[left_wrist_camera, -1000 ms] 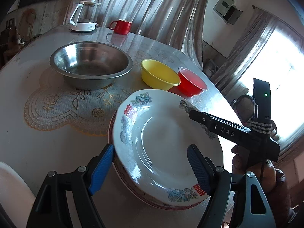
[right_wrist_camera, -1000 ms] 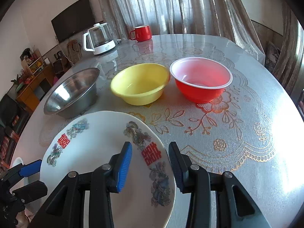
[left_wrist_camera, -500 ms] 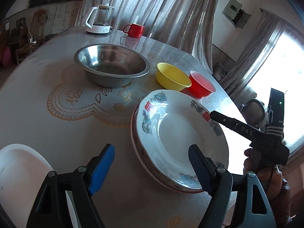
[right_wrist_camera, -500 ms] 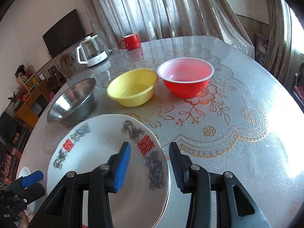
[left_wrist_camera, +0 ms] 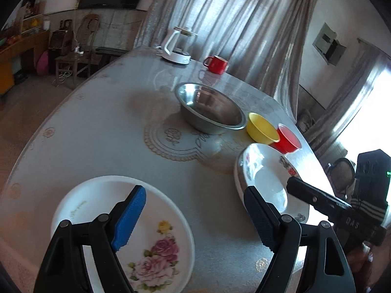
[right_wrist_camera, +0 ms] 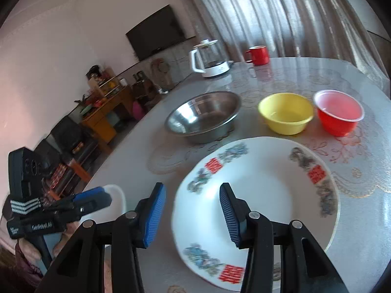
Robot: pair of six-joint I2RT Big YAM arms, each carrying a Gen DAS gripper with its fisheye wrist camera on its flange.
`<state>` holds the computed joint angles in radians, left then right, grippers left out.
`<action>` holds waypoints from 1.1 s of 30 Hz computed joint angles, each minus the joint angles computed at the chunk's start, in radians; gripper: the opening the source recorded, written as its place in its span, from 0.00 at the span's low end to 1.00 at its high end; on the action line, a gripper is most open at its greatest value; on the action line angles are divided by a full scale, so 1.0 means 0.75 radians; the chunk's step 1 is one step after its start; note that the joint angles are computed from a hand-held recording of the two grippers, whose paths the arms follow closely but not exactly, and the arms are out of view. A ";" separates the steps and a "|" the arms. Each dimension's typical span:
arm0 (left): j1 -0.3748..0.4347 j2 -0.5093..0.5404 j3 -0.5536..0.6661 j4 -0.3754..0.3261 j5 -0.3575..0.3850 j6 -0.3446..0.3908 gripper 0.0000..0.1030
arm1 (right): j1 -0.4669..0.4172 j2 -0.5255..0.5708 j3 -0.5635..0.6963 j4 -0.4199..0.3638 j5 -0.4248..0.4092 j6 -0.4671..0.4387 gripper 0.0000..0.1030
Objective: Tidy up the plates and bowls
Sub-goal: 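Move the right gripper to the rose plate and grasp its rim, then lift the rose plate and lower it onto the plate stack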
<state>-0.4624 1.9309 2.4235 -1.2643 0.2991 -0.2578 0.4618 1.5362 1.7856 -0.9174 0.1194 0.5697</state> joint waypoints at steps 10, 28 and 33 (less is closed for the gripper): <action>0.142 -0.191 -0.339 0.165 -0.107 -0.109 0.79 | 0.106 0.204 0.157 0.004 -0.337 -0.054 0.45; 0.152 -0.306 -0.652 0.251 -0.141 0.059 0.46 | 0.139 0.389 0.271 -0.024 -0.395 -0.017 0.36; 0.133 -0.319 -0.685 0.300 -0.175 0.068 0.49 | 0.117 0.390 0.253 0.020 -0.463 0.024 0.36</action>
<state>-0.3628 1.6915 1.9094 -1.0390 0.1681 -0.2070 0.5497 1.8286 1.9755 -0.9026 -0.2279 0.5879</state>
